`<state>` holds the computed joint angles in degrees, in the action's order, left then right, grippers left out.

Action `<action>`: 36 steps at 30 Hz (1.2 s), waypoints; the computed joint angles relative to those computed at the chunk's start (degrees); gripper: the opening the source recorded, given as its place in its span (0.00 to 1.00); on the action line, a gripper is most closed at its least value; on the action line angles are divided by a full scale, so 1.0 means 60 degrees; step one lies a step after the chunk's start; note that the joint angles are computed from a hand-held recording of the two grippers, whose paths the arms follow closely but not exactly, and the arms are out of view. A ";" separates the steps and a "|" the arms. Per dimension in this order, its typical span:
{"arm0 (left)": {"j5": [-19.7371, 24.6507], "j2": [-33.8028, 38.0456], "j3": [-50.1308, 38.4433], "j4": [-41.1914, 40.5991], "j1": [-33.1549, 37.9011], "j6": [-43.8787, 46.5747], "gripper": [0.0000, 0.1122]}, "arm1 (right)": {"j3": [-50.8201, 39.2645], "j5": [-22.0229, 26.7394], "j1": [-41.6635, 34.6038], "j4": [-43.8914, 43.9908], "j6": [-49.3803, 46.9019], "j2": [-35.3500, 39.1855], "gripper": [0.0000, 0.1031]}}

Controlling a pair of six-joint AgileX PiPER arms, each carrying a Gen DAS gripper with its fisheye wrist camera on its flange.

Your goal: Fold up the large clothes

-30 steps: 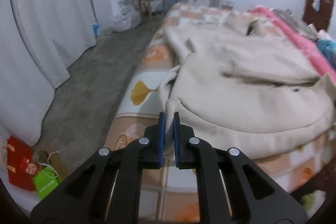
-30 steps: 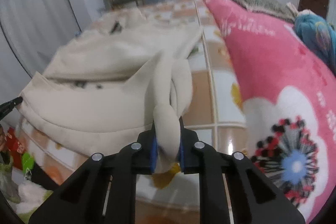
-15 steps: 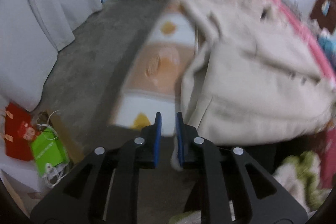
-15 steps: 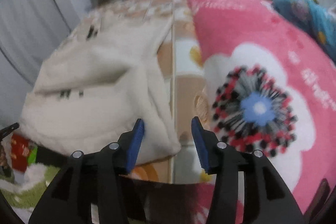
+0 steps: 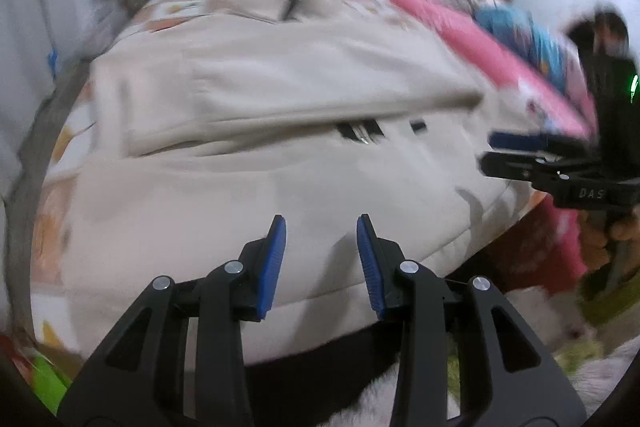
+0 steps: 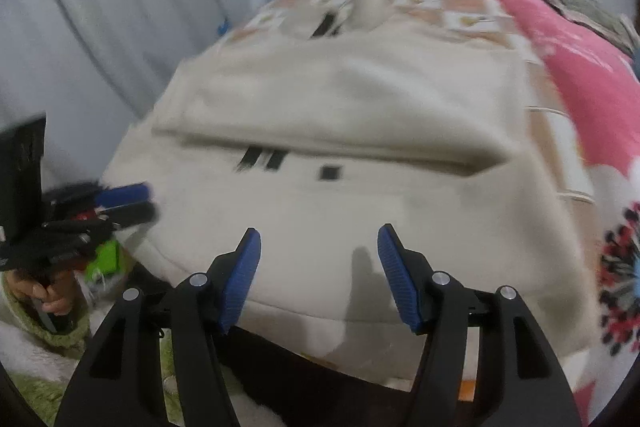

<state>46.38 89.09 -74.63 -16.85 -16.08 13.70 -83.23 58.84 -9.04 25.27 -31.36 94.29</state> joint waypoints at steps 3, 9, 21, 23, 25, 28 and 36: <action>-0.0606 0.0220 0.0213 0.1714 -0.0929 -0.1241 0.31 | 0.0188 -0.0400 0.0719 -0.0965 0.0562 0.0148 0.58; -0.1429 -0.0297 0.1040 0.3755 -0.1713 -0.2679 0.18 | 0.0701 -0.1043 0.1302 -0.2301 0.0544 -0.0155 0.16; -0.1688 -0.0300 0.0272 0.4078 -0.1458 -0.2564 0.02 | -0.0133 -0.1589 0.1276 -0.2175 0.0934 -0.0343 0.02; -0.1657 0.0256 0.0232 0.4014 -0.1484 -0.2612 0.02 | -0.0229 -0.1604 0.1350 -0.2272 0.1078 0.0136 0.02; -0.2126 0.0145 0.0631 0.5130 -0.1829 -0.3377 0.02 | -0.0204 -0.1508 0.1463 -0.2584 0.1296 0.0551 0.02; -0.2042 0.0072 0.0661 0.5595 -0.1993 -0.3686 0.02 | -0.0140 -0.1363 0.1208 -0.2165 0.0993 0.0427 0.02; -0.2142 -0.0034 0.0766 0.5244 -0.1811 -0.3434 0.04 | -0.0179 -0.1745 -0.0172 -0.3183 0.2114 -0.0297 0.48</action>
<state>33.53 88.89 -70.03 14.61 -26.95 -6.90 -84.30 48.37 -10.07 6.17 -18.68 92.50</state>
